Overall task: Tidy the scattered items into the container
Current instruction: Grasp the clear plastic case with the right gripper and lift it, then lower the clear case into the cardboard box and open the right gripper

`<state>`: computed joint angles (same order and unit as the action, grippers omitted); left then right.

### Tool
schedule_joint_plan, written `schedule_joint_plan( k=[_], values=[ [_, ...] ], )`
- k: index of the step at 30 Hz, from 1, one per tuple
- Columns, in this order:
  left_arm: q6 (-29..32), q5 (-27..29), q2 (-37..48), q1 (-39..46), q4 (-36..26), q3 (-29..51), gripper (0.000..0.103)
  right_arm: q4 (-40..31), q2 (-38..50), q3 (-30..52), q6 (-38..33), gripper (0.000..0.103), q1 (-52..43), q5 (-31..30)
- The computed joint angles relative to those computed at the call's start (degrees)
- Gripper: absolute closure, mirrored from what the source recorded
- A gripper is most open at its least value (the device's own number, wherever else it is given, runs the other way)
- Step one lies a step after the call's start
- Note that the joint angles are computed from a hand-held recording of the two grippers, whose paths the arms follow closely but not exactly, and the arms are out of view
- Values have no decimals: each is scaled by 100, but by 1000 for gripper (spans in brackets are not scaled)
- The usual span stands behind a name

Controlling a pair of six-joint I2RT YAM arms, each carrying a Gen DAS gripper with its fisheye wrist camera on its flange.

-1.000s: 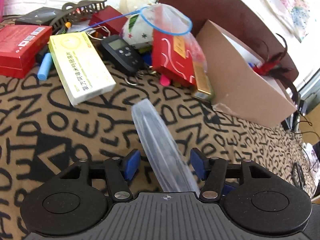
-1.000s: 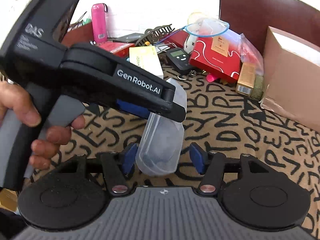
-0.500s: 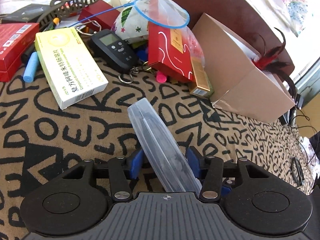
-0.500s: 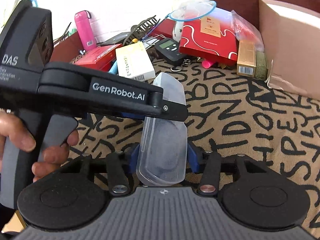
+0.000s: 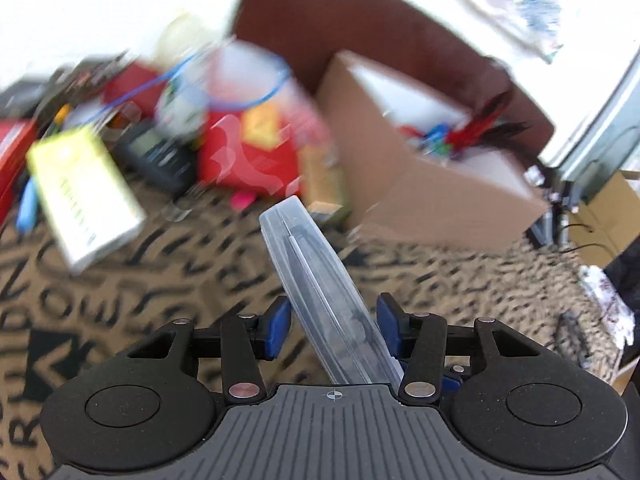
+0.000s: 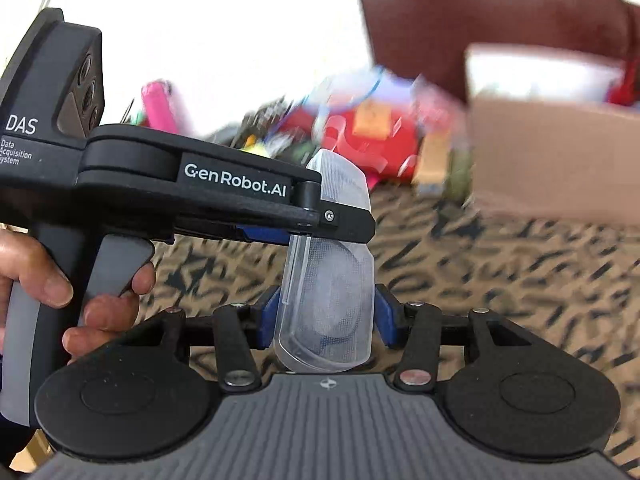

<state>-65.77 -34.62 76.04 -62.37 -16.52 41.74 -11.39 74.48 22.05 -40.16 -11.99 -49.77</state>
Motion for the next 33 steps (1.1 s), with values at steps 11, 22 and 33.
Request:
schedule_joint_plan(
  k=[11,22,33],
  values=[
    [2120,515,1989,721,375,3196,53,-127,654,1849,75,49,-1510,-898],
    [2653,1645,4642,1542,-473,7091,52,339,2749,4292,767,49,-1471,-444],
    [2234,2342,6534,2150,-1335,9569,53,-749,4331,6318,71,49,-1161,87]
  ],
)
